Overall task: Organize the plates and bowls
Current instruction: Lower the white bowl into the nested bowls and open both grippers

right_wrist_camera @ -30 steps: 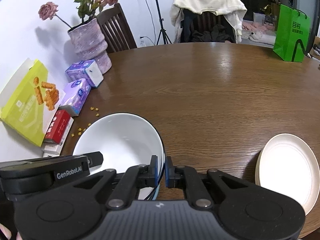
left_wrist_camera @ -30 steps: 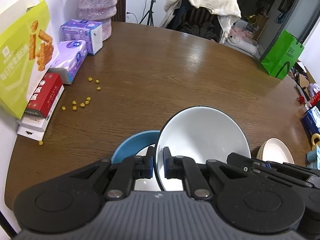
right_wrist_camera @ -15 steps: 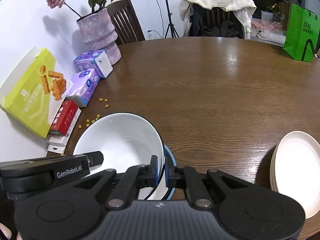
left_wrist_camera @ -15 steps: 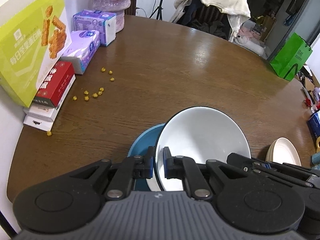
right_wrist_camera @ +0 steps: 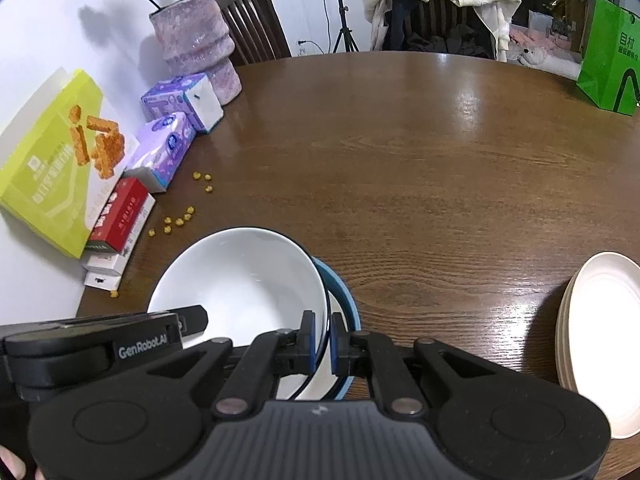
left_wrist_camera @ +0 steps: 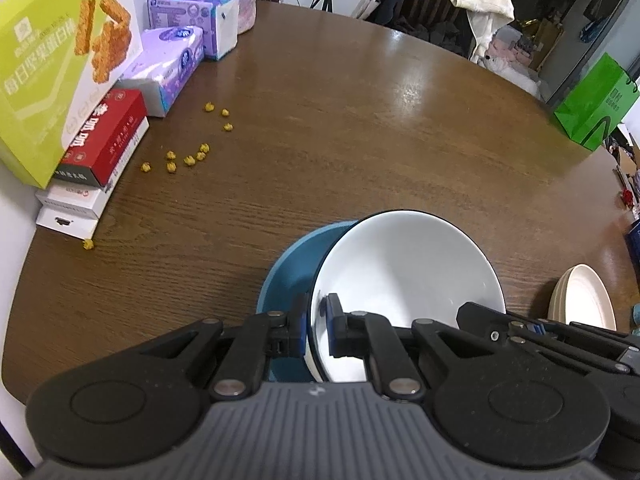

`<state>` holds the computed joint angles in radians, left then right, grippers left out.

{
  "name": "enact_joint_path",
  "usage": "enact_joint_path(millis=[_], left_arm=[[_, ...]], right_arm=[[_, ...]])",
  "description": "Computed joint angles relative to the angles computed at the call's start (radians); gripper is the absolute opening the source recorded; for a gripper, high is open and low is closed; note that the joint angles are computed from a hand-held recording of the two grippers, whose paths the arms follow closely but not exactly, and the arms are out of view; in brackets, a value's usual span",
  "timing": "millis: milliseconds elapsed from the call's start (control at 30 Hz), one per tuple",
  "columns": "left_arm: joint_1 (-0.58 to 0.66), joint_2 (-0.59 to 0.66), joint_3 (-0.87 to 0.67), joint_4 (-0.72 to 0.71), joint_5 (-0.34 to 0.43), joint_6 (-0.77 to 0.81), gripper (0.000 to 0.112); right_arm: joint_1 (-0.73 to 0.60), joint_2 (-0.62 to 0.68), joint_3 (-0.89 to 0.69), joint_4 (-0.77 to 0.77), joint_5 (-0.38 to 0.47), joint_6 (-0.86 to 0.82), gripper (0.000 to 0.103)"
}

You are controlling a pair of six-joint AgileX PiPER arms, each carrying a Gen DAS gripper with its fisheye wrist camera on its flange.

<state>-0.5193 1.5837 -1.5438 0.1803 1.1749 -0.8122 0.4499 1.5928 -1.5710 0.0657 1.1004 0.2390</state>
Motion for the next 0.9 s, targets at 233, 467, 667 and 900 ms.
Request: enact_joint_path(millis=[233, 467, 667, 900], left_arm=[[0.001, 0.021, 0.013, -0.007, -0.018, 0.005, 0.009], [-0.008, 0.029, 0.026, 0.010, -0.028, 0.011, 0.010], [-0.012, 0.040, 0.010, 0.020, -0.014, 0.026, 0.010], [-0.016, 0.072, -0.028, 0.034, 0.033, 0.070, 0.010]], right_arm=[[-0.001, 0.029, 0.000, -0.015, 0.001, -0.015, 0.007], [0.002, 0.041, 0.013, -0.020, -0.008, -0.030, 0.007], [0.008, 0.044, 0.022, -0.032, -0.022, -0.042, 0.007], [0.009, 0.044, 0.021, -0.035, -0.024, -0.046, 0.006]])
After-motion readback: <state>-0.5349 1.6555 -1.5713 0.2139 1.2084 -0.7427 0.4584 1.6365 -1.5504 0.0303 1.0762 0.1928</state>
